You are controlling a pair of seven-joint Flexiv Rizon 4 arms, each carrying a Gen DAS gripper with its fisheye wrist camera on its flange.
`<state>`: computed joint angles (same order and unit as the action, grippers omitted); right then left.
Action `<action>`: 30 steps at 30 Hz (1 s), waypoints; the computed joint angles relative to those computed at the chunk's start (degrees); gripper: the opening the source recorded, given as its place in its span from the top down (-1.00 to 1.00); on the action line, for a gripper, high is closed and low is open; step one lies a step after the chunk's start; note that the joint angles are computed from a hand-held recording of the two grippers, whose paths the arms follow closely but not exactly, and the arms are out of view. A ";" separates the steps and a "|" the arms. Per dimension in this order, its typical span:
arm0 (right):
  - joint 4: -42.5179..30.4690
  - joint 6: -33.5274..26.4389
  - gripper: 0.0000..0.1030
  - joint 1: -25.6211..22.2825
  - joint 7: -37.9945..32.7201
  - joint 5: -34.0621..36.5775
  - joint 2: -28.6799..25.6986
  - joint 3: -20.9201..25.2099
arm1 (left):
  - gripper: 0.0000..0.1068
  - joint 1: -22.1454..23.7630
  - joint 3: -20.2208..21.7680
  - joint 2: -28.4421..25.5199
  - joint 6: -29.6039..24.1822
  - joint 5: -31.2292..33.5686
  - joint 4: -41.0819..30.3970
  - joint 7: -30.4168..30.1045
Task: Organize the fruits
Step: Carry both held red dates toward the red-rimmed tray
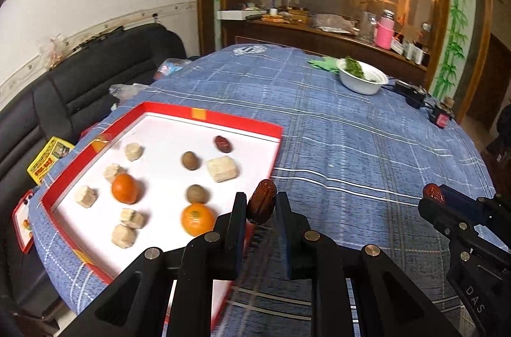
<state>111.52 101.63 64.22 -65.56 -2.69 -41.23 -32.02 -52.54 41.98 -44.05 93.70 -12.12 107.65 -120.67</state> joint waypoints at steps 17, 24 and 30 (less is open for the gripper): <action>-11.58 -3.23 0.63 -6.36 -0.03 -8.81 -3.18 9.61 | 0.68 2.15 1.34 1.09 3.37 -5.24 6.71 -0.89; -14.58 -4.93 0.63 -8.60 0.81 -12.53 -3.97 12.72 | 0.68 4.33 -0.59 1.46 5.59 -10.20 8.62 2.30; -17.19 -6.10 0.63 -10.73 1.76 -15.23 -4.85 15.20 | 0.68 4.88 -1.09 1.05 6.30 -14.74 9.48 4.98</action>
<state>94.33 95.53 53.49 -63.80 -17.92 -46.07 -16.82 -47.66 40.89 -43.00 100.00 -26.86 117.13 -115.69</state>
